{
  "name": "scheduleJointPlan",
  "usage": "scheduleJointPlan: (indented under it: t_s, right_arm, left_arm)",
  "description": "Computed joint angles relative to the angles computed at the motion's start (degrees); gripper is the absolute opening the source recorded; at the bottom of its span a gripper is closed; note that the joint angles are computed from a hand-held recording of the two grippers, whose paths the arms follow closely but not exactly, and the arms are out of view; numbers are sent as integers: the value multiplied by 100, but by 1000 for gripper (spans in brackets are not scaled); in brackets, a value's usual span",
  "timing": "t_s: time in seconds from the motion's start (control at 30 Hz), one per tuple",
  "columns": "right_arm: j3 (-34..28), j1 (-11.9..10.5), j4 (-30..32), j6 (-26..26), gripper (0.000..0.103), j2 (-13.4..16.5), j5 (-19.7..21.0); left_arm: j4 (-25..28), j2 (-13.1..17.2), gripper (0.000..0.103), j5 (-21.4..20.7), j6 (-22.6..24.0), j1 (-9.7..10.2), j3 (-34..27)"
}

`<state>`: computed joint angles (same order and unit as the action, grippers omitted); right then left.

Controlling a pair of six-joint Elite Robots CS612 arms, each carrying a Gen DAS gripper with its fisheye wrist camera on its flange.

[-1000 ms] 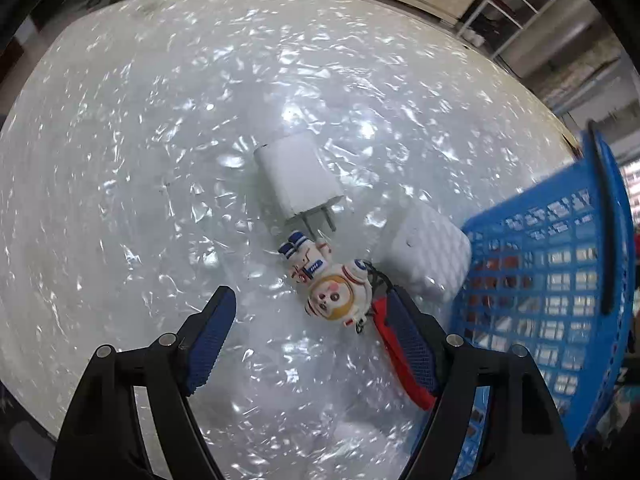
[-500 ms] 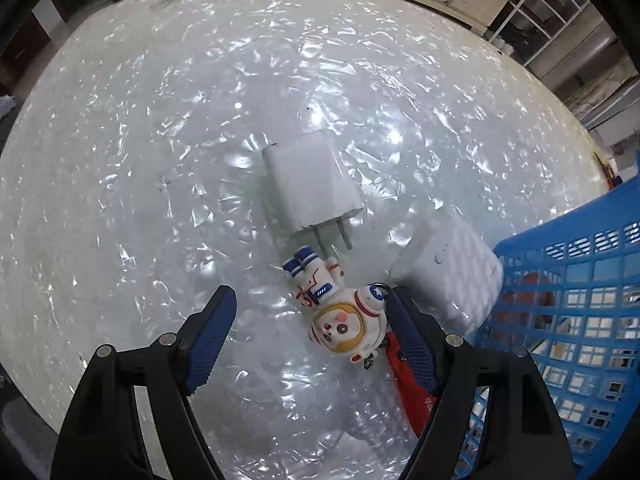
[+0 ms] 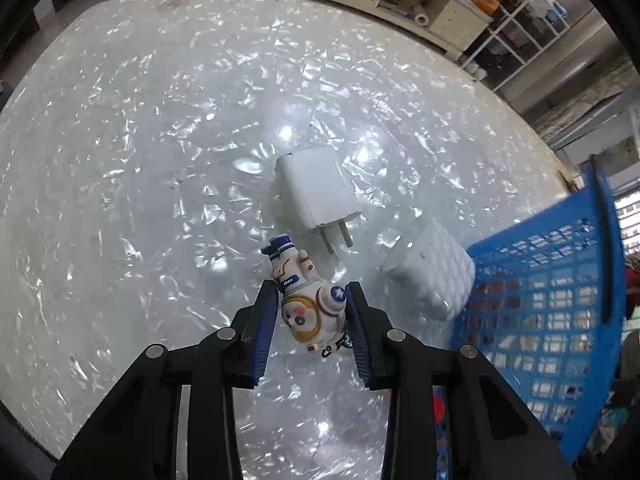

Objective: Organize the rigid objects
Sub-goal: 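Grasp the astronaut figure keychain with the left gripper and lift it, then carry the astronaut keychain over the basket with the left gripper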

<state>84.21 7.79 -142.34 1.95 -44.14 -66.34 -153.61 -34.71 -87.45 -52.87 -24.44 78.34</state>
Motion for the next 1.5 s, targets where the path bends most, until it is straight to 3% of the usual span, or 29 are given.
scheduleJointPlan:
  t_s: [0.23, 0.6, 1.1, 1.37, 1.5]
  right_arm:
    - [-18, 15, 18, 21, 20, 6, -61]
    - [-15, 36, 22, 49, 20, -6, -144]
    - [-41, 59, 76, 55, 20, 15, -178]
    - [-13, 45, 29, 66, 20, 0, -142]
    - [1, 43, 16, 79, 20, -5, -139]
  left_arm:
    - [-701, -369, 35, 39, 444, 27, 512]
    - [-1384, -920, 35, 258, 1016, -41, 1163]
    - [-1452, -1490, 35, 215, 2337, -162, 1350]
    - [-1513, -1586, 35, -491, 3271, -241, 1043]
    - [-1343, -1534, 35, -448, 3828, -369, 811]
